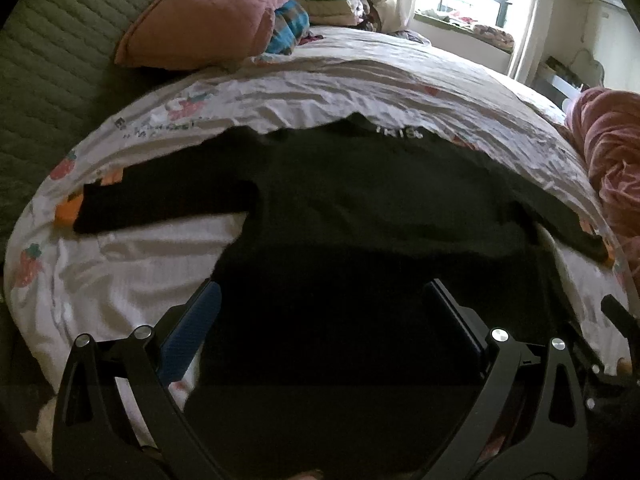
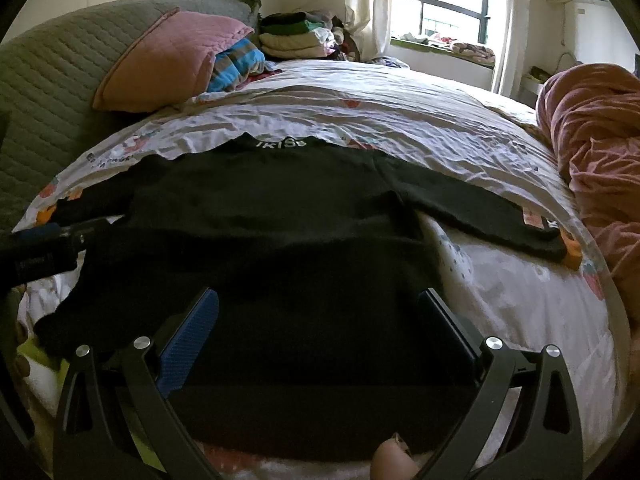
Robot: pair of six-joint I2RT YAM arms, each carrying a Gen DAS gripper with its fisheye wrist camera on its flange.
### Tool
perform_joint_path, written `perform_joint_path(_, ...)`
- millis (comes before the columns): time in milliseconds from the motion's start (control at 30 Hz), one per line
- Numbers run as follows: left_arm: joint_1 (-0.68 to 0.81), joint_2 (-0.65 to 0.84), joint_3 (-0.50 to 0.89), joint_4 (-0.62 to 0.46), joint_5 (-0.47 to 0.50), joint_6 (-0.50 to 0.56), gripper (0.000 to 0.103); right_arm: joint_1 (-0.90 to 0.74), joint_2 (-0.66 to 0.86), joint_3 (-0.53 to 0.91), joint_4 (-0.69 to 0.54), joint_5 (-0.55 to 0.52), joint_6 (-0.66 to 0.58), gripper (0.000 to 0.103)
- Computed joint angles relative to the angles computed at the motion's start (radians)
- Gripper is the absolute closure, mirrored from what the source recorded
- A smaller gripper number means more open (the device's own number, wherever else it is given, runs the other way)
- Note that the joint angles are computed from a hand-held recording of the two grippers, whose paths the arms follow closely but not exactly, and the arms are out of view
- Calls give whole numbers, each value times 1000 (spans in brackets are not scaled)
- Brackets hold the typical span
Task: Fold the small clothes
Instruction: 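Move the right gripper to the orange sleeve cuff and grasp it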
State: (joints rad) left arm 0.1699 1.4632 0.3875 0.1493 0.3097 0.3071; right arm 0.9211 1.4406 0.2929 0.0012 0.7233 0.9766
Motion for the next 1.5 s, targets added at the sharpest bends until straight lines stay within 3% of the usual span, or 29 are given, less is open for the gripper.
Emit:
perform_joint_path(600,-196,201,246,-32,-91,-150,8,-407,35,30,260,-156,-369,4)
perform_joint_path(1500,-366,545,536,-68,-214,-226,8,-909,371,70,507,-328,-532,4)
